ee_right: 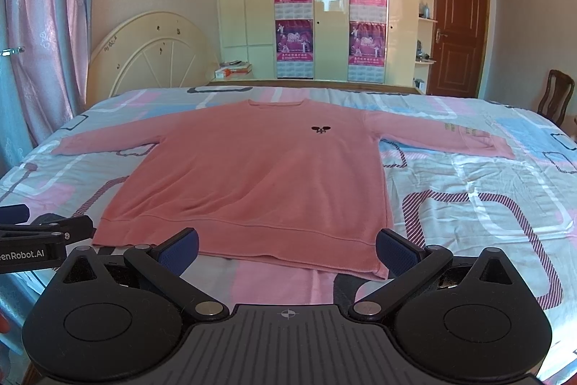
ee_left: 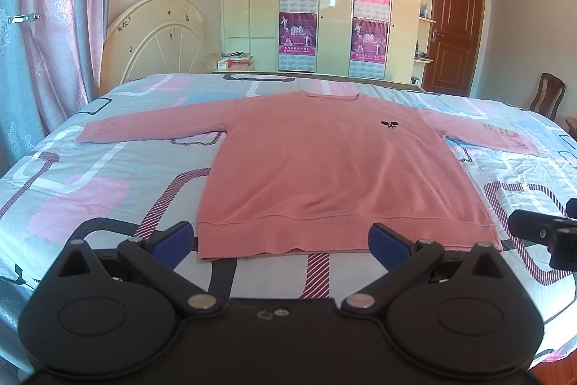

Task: Fold small clothes

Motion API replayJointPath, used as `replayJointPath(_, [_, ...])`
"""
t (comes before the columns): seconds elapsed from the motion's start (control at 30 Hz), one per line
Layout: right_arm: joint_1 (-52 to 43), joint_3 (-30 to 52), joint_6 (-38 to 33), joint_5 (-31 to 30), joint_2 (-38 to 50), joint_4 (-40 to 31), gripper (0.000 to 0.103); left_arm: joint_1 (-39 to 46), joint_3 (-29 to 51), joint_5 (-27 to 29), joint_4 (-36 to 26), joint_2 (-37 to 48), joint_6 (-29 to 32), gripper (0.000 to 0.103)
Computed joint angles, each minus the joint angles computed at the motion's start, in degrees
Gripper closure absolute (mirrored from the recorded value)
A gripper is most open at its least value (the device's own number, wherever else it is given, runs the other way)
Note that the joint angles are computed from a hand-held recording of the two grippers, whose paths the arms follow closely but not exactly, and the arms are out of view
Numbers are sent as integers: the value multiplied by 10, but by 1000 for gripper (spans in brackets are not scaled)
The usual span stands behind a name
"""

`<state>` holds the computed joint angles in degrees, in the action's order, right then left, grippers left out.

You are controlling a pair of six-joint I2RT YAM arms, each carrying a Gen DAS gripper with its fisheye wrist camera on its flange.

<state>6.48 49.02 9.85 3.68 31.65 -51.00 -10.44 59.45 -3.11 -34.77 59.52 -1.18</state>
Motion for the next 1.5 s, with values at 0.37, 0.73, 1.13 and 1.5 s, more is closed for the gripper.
replayJointPath(0.37, [-2, 0, 7, 18, 16, 18, 0, 5, 0, 20, 22, 22, -1, 0])
replayJointPath(0.73, [-170, 7, -60, -98, 122, 115, 0, 3, 74, 69, 61, 147, -48, 0])
replayJointPath(1.13, [-340, 102, -122, -207, 443, 322, 0, -82, 325, -28, 60, 437, -36, 8])
replayJointPath(1.5, [-483, 438, -84, -278, 828, 352, 8, -129, 737, -81, -106, 726, -76, 8])
